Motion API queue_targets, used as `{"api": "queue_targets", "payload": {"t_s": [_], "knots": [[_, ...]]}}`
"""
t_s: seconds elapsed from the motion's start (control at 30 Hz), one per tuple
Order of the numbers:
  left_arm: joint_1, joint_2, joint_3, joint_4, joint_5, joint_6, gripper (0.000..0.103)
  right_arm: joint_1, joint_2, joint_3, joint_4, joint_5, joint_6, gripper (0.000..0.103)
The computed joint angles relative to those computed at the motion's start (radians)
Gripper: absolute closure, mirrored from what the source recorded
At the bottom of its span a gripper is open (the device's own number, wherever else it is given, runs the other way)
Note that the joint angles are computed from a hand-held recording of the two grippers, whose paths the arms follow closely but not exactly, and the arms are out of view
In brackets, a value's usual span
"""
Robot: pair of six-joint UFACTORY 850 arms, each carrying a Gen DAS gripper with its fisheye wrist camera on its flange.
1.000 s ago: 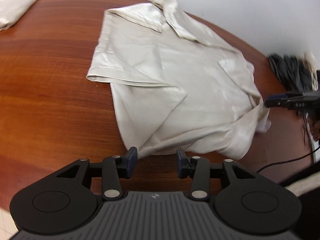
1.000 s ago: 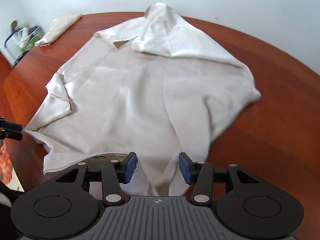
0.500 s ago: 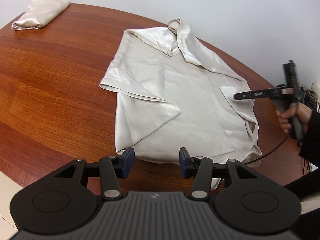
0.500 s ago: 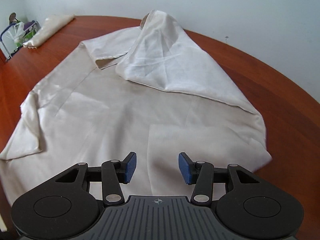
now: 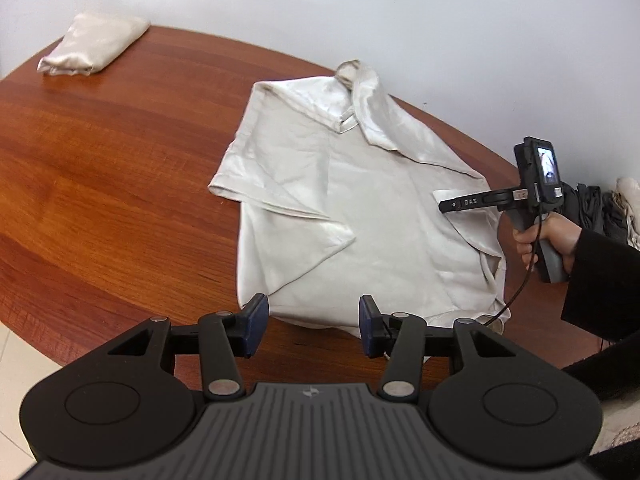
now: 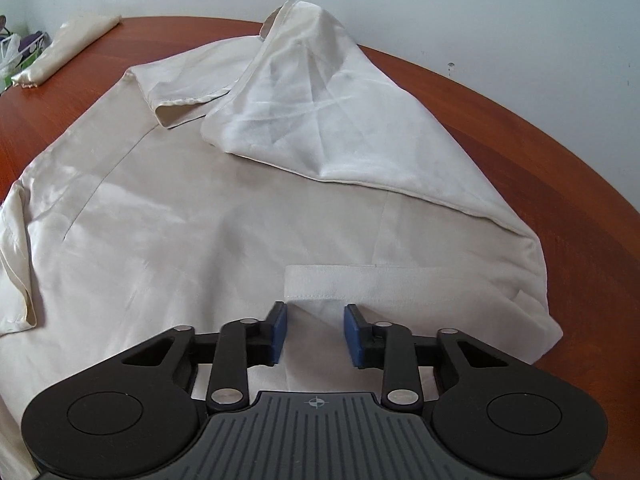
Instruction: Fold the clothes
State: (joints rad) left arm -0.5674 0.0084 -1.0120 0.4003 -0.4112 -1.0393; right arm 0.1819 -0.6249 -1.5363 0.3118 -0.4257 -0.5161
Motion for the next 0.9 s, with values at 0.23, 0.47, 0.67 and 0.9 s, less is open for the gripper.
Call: {"api": "queue_targets", "payload": {"t_s": [0.23,0.47,0.67,0.9], "knots": [[-0.063,-0.042,-0.04,0.052,0.011,0.008,0.046,-0.082,0.104,0.099,0.341,0.003,-0.189,0.1],[-0.104,-0.152,-0.133,-0.061,0.077,0.188,0.043,-0.223,0.291,0.274,0.564,0.043,-0.342,0.1],[-0.117,-0.286,-0.24,-0.339,0.115,0.544,0.041,-0.346,0.354,0.381,0.564,0.04,-0.344,0.1],[-0.118,-0.44,-0.357,-0.626,0.072,0.902,0.041,-0.422,0.36,0.446,0.616,0.022,-0.393,0.1]]}}
